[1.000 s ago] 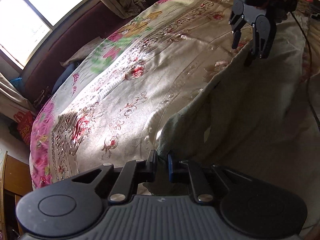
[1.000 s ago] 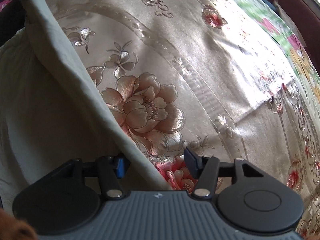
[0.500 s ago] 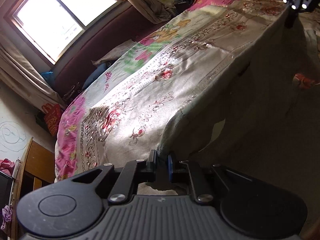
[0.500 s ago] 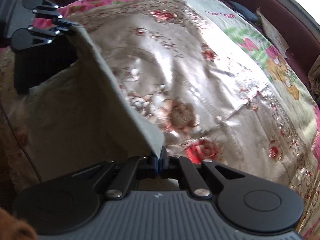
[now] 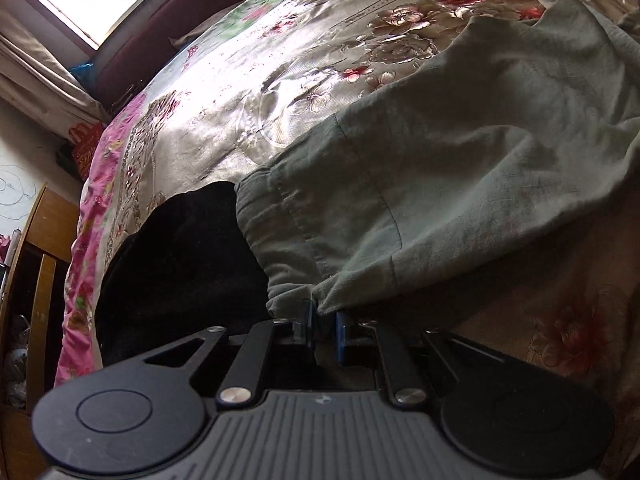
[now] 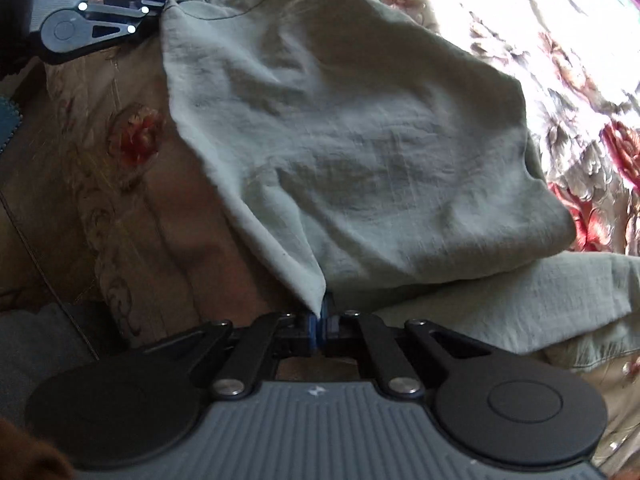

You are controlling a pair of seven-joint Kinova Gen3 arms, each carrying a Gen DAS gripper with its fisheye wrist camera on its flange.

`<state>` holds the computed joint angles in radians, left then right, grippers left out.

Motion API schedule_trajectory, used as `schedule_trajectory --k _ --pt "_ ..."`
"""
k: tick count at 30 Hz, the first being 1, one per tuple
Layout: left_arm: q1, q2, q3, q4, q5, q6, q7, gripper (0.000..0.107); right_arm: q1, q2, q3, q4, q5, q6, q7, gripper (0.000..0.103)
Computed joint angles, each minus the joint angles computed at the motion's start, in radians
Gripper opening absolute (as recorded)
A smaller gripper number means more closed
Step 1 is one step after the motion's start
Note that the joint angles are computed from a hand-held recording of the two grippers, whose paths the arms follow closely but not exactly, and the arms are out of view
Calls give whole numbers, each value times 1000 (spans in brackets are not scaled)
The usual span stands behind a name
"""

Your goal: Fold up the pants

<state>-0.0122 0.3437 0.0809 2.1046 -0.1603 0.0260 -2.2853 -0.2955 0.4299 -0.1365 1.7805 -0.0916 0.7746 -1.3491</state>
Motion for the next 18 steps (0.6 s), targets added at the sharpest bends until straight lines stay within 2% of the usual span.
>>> schedule_trajectory --k 2,5,8,11,14,16,18 --pt "-17 -17 13 19 0 -23 -3 27 -5 -10 5 3 3 2 -13 3" --pt "12 -27 -15 52 -3 -50 -2 27 -39 -10 27 18 50 -9 -61 2" --pt "103 -15 -102 77 15 -96 -4 27 -47 -16 33 25 80 -9 -84 2" --pt "144 1 -136 81 36 -105 1 27 -74 -24 35 50 141 -36 -90 5" --pt "245 11 -245 102 65 -127 -31 28 -100 -20 33 62 175 -50 -104 8" --pt "297 8 -307 92 90 -89 -51 29 -104 -23 33 68 177 -64 -121 8" --pt "331 1 -354 73 101 -34 -44 31 -81 -26 29 62 151 -54 -123 16"
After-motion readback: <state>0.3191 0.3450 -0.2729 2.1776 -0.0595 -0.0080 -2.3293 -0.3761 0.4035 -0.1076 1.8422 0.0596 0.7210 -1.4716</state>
